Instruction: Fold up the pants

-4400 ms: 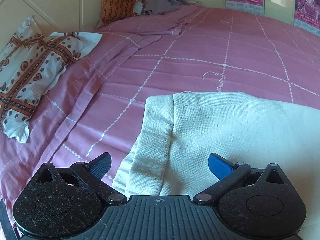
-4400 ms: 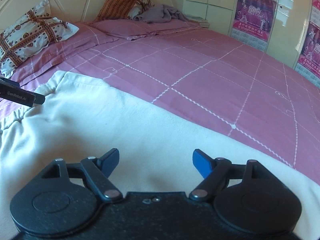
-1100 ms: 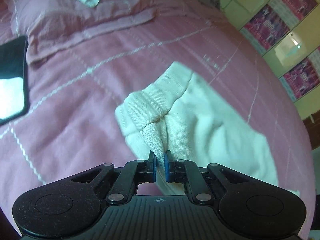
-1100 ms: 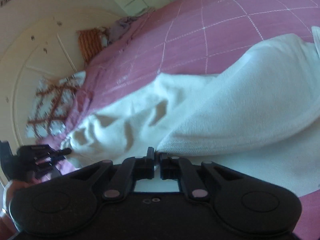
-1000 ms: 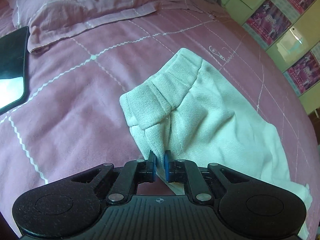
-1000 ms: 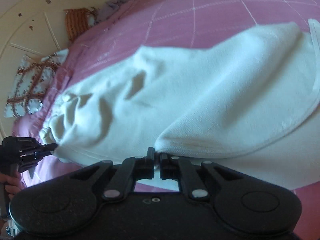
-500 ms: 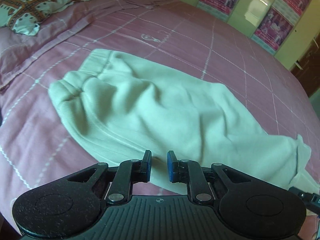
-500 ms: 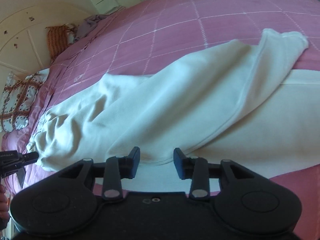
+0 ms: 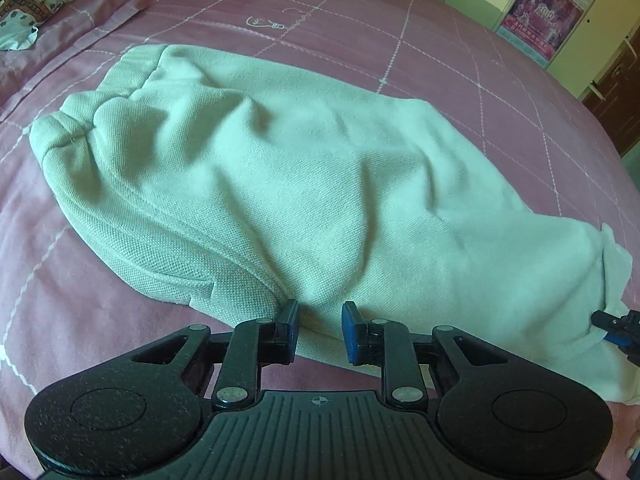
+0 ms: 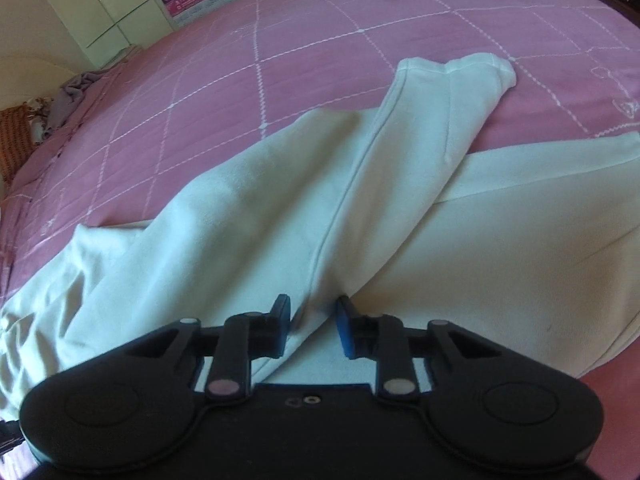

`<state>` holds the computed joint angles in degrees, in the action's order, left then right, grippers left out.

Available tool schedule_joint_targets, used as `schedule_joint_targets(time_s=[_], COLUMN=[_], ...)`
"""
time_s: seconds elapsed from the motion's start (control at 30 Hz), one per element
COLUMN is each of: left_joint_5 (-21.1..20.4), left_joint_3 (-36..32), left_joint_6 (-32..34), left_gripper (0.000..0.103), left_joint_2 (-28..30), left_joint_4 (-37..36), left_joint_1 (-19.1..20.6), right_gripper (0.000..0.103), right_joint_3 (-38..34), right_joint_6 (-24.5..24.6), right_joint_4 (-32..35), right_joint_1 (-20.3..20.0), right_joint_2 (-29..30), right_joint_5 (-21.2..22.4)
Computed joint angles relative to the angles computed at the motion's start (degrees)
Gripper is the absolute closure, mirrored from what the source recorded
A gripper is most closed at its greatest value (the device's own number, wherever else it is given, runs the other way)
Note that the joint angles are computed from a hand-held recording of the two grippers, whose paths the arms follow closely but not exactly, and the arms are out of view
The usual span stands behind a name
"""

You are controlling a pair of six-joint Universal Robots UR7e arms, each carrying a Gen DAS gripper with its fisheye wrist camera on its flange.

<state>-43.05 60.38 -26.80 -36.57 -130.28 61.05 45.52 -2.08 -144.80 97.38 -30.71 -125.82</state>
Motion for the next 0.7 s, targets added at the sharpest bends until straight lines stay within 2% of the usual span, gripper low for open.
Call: schedule_joint_targets(time_s=[0.03,0.1,0.2,0.27,0.33,0.4,0.43,0.47,0.5,0.53,0.57,0.63,0.7], left_joint_5=[0.34,0.23,-1.07,-1.55,-1.2,-0.7,-0.55,-0.45,-0.32,-0.18,-0.05,0.15,0.21], left_joint_3=[0.26,0.97,1.59,1.77,1.63,1.68,1.71,1.73,1.38,1.35,1.24,1.24,1.18], left_joint_6=[0.83,1.66,2.28,2.35,3.09,3.56,3.49,3.42,3.51,3.57,3.46,3.21,3.09], left_gripper=[0.079,0.079,0.079,0.079,0.079,0.079,0.079,0.079,0.079,0.079,0.079,0.079,0.079], left_joint_2=[0.11,-0.17,-0.64,-0.84,-0.63,-0.55,-0.58,-0.6,-0.4,-0.37,-0.27,-0.26,-0.16], left_joint_4=[-0.59,-1.72,-2.87,-2.96,-2.91,-2.76,-2.64,-2.56,-2.33,-2.26,-2.21,-2.18,-2.37], left_joint_1=[0.04,0.1,0.45,0.57,0.5,0.33,0.27,0.24,0.26,0.24,0.23,0.2,0.18], right_gripper=[0.087,0.097,0.098,0.098,0.098,0.097,0.098,0.097,0.089,0.084,0.079,0.074,0.068], right_joint_3=[-0.41,1.56,9.76,16.13,21.51,24.46,25.2,25.8,25.72,25.14,24.4,21.68,16.81], right_joint_6=[-1.28,-1.66,-4.18,-2.1,-0.61,-0.78,-0.29,-0.47,-0.62,-1.42,-3.48,-8.87,-11.29], right_joint_4=[-0.67,-2.19,-9.44,-11.59,-11.63,-9.18,-8.87,-10.57,-11.82,-12.6,-13.85,-16.05,-14.72], right_joint_1=[-0.06,-0.4,-0.19,-0.81,-1.45,-2.42,-3.21,-3.56,-3.28,-2.75,-2.08,-1.07,-0.69], right_joint_2=[0.19,-1.38,-7.38,-12.29,-15.53,-16.34,-16.42,-16.48,-16.34,-15.97,-15.41,-13.67,-11.13], right_joint_5=[-0.65,1.7,6.53,10.11,10.13,7.2,7.51,8.18,7.91,6.97,5.56,2.91,0.7])
